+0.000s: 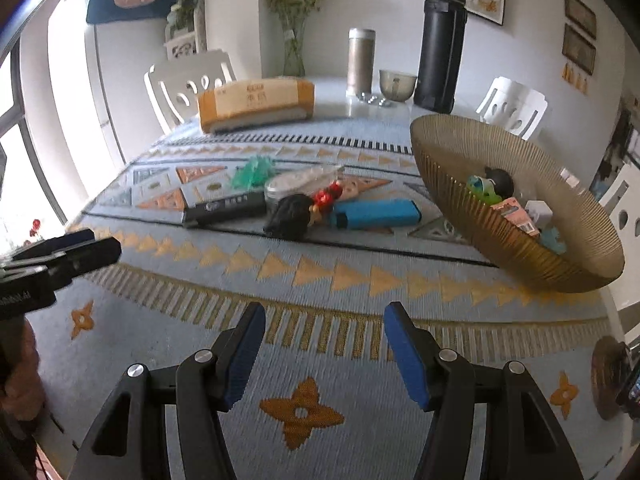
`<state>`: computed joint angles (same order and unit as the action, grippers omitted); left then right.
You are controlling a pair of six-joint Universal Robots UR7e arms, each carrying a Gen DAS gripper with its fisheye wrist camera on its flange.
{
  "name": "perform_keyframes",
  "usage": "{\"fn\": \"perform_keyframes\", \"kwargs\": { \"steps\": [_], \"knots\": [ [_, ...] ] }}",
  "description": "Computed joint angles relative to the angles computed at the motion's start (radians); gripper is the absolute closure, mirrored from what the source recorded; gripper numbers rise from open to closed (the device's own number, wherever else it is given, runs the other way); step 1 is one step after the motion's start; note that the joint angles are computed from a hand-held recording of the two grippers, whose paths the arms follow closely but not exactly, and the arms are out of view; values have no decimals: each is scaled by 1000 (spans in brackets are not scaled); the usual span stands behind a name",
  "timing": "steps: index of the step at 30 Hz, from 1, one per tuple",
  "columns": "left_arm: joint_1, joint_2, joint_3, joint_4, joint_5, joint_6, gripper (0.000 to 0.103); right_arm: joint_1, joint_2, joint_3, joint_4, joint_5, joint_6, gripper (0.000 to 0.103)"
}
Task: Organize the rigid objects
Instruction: 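Move both open grippers back toward the remaining items on the rug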
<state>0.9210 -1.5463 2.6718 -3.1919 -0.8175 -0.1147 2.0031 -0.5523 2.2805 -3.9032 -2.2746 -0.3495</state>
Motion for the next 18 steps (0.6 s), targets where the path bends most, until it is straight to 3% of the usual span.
{"fn": "perform_keyframes", "kwargs": {
  "steps": [5, 7, 9, 11, 13, 18],
  "knots": [
    [-6, -5, -16, 86, 2, 6, 20, -11, -27, 0, 78, 7, 32, 41],
    [3, -14, -40, 129, -34, 47, 20, 7, -67, -10, 205, -40, 138, 41],
    [13, -27, -83, 197, -93, 104, 20, 17, -124, -19, 337, -33, 235, 41],
    [33, -10, -138, 242, -158, 174, 20, 2, -186, -25, 402, 82, 288, 41],
    [47, 43, -186, 243, -152, 227, 20, -32, -208, -53, 447, 189, 325, 41],
    [137, 168, -308, 281, -189, 259, 24, -96, -169, -141, 515, 265, 439, 41]
  ]
}}
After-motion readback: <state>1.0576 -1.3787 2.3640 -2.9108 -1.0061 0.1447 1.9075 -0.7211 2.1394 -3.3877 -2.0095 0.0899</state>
